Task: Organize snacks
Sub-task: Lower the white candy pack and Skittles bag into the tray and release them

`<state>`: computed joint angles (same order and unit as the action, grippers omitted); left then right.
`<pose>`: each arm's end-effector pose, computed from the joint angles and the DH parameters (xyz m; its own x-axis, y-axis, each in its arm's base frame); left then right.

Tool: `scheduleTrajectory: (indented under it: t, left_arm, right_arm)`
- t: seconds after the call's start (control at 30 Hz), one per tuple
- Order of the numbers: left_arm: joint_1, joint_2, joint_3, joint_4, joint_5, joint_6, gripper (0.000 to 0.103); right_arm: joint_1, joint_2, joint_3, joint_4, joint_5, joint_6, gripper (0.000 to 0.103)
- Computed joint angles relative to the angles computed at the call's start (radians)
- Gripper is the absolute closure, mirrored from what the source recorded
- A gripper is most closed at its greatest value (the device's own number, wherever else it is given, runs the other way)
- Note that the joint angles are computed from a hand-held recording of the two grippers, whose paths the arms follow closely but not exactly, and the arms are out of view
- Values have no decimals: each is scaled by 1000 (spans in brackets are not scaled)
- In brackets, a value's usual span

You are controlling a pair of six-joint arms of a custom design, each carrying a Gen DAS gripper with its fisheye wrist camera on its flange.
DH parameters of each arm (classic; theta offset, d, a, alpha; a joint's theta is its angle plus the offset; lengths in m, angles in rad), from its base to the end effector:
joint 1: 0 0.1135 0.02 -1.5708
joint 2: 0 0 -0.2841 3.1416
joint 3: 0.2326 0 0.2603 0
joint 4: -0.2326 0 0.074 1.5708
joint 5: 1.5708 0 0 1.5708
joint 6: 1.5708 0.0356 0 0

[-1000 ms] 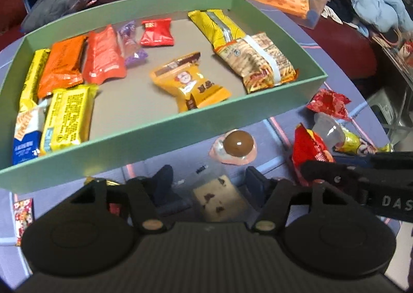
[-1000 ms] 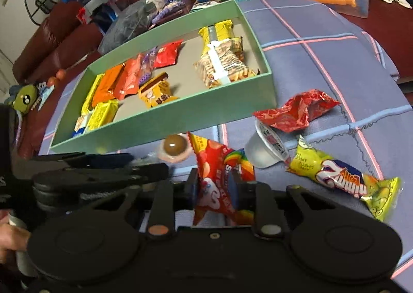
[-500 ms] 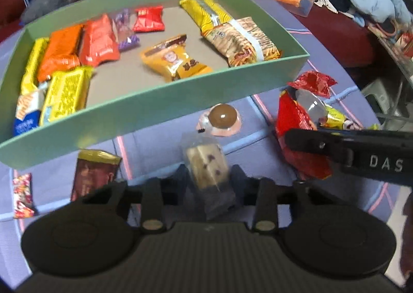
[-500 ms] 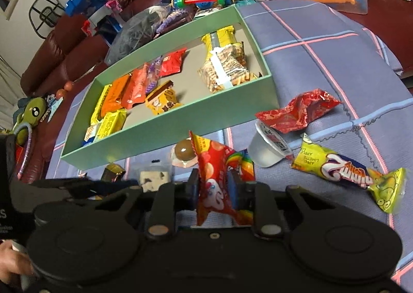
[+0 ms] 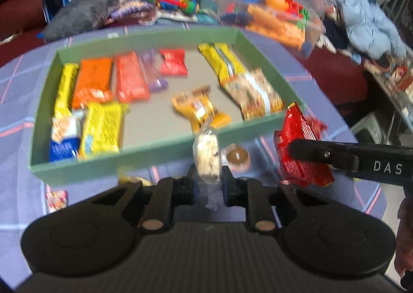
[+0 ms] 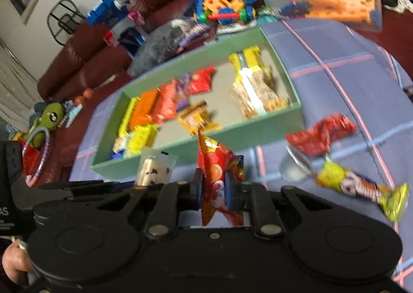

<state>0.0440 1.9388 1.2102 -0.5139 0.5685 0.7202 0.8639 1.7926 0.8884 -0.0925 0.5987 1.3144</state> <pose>0.3851 -0.0022 0.1563 -0.6209 0.5290 -0.5785 0.7262 0.6660 -0.1704 0.2377 0.2473 0.1418 -0.5536 0.5822 -0.5955 0.4187 0.8127 0.4053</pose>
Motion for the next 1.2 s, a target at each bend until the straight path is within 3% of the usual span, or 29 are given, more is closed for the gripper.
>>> scheduleTrajectory:
  t: [0.2, 0.37, 0.6, 0.7, 0.73, 0.77, 0.8, 0.83, 0.87, 0.9, 0.93, 1.1, 1.2]
  left_arm:
    - [-38, 87, 184, -13, 28, -83, 86]
    - [-105, 223, 372, -40, 1, -152, 86]
    - [-156, 411, 630, -104, -25, -229, 86]
    - [-173, 461, 681, -105, -51, -245, 83]
    - [-179, 463, 670, -78, -76, -252, 71]
    - [-185, 458, 649, -45, -104, -257, 46]
    - [-186, 447, 617, -4, -120, -262, 33]
    - [-184, 432, 580, 38, -128, -267, 17]
    - [-182, 418, 549, 74, -138, -271, 10]
    - [-180, 410, 532, 93, -144, -273, 9]
    - [-177, 408, 529, 90, -145, -273, 8]
    - [-154, 384, 512, 64, -138, -280, 2]
    - [-139, 344, 470, 67, -134, -276, 1]
  right_arm:
    - [-98, -9, 93, -29, 15, -173, 87]
    - [-219, 78, 229, -39, -14, -338, 87]
    - [-343, 240, 406, -64, -74, -463, 87]
    - [-374, 284, 434, -49, -106, -486, 86]
    - [-384, 296, 441, -43, -120, -487, 83]
    - [-392, 308, 446, -30, -133, -479, 81]
    - [-401, 316, 447, -12, -148, -469, 69]
    - [-407, 314, 436, 11, -164, -458, 48]
    - [-409, 312, 429, 22, -163, -451, 38]
    - [-403, 308, 423, 29, -143, -450, 23]
    - [-398, 303, 416, 36, -121, -452, 19]
    - [-381, 263, 380, 44, -94, -424, 4]
    - [-361, 230, 353, 37, -76, -394, 0]
